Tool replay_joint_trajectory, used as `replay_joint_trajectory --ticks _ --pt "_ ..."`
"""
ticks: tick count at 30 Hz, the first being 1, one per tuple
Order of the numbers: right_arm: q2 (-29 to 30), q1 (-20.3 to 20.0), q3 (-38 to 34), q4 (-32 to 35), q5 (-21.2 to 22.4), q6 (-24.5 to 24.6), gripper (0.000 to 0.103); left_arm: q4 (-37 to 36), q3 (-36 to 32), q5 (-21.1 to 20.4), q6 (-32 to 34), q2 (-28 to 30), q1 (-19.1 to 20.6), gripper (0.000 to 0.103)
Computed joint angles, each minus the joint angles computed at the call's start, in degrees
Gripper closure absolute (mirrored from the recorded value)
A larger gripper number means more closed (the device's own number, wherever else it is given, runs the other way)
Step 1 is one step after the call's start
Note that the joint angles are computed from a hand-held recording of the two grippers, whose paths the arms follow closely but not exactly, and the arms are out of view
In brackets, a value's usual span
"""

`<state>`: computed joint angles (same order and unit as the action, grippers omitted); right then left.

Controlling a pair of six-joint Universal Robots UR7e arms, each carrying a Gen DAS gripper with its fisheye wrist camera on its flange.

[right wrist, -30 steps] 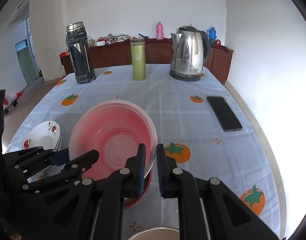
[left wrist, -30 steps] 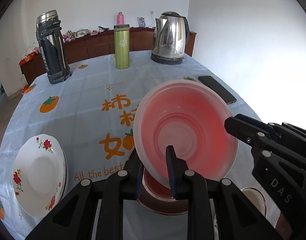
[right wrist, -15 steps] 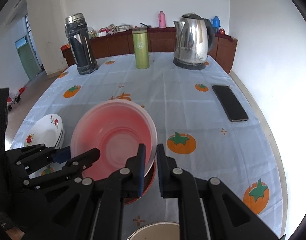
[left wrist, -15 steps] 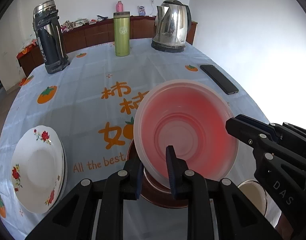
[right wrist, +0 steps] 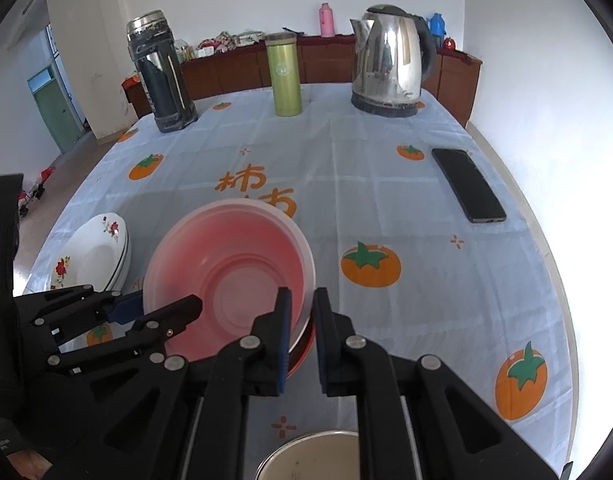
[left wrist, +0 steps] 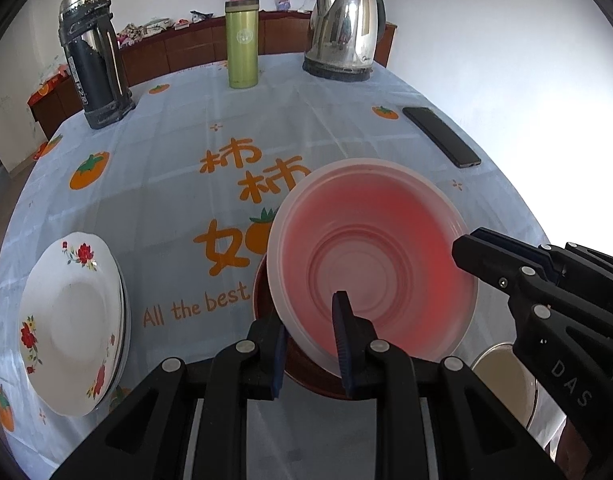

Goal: Organize plates and bowls

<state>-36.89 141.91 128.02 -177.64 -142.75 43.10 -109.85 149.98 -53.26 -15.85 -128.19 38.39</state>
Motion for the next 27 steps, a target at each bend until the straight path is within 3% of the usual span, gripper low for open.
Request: replay_joint_trajectory --ticks 27 --pt "0.0 -2.4 -0.4 3.7 4.0 0.3 0.092 0.0 -0.8 -0.5 0.3 4.6 3.2 0.079"
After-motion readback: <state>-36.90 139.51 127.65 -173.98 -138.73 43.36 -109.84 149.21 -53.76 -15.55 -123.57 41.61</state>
